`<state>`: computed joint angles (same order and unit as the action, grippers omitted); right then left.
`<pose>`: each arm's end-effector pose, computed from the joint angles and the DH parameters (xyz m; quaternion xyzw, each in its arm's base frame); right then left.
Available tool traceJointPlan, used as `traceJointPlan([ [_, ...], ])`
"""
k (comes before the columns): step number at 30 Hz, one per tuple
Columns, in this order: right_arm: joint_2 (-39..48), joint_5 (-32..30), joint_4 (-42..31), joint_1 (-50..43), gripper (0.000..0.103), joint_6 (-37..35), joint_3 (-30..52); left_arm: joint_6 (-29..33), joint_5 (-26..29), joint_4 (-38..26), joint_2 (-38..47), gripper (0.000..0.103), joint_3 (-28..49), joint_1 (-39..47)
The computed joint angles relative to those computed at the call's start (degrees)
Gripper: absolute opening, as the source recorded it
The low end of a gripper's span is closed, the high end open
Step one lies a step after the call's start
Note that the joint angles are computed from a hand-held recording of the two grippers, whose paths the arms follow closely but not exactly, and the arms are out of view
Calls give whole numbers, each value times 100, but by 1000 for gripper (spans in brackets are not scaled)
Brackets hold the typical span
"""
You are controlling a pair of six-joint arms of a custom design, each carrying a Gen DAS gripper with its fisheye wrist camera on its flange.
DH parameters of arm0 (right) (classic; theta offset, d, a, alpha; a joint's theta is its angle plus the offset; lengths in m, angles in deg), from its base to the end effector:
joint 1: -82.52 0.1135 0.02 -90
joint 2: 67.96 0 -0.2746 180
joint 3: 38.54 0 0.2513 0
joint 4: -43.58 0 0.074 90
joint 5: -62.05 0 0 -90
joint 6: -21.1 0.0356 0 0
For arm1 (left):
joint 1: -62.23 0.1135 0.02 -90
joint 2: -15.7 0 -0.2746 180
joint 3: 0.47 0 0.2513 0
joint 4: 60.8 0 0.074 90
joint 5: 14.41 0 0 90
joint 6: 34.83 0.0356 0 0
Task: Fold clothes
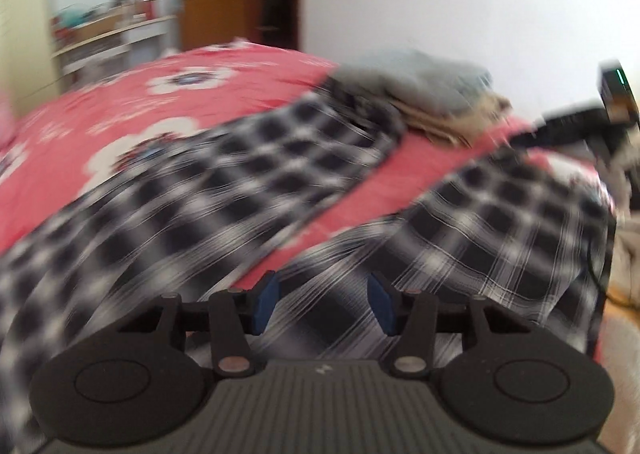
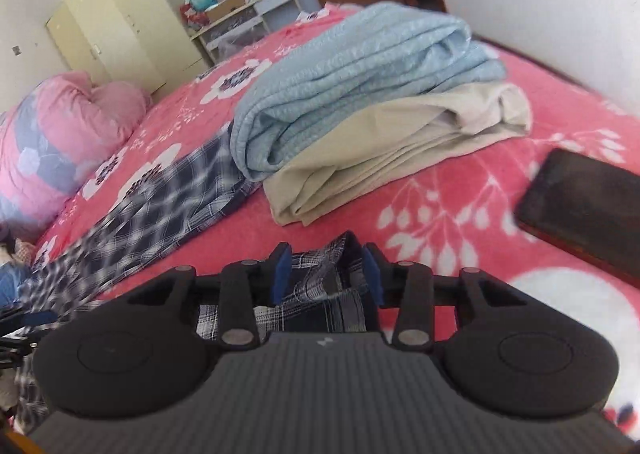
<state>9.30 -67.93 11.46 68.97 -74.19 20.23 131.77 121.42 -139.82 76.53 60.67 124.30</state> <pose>0.2601 -0.0392 0.2234 -0.0512 0.8908 0.2657 0.3651 0.0960 0.1266 0.2577 0.1539 0.9044 -0.0520 0.3945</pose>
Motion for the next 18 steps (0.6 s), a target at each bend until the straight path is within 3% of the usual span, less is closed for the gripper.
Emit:
traceJointPlan([
  [4,338,-234,-37,115,35,-360,113,-1100,-676,1178,-214,48,-499,-1552],
  [6,280,-220,150,201,10,-513,-44,-1282,-769,1500,-217,48,-656,-1864],
  [10,-150,-535,688,89,2,-575,-552,-1637,-847,1864,-117,45,-732,-2291],
  [18,-1584,-2146,2135,-1128,2,529,-1481,-1641,-635,1888,-230,6,-692,-2658],
])
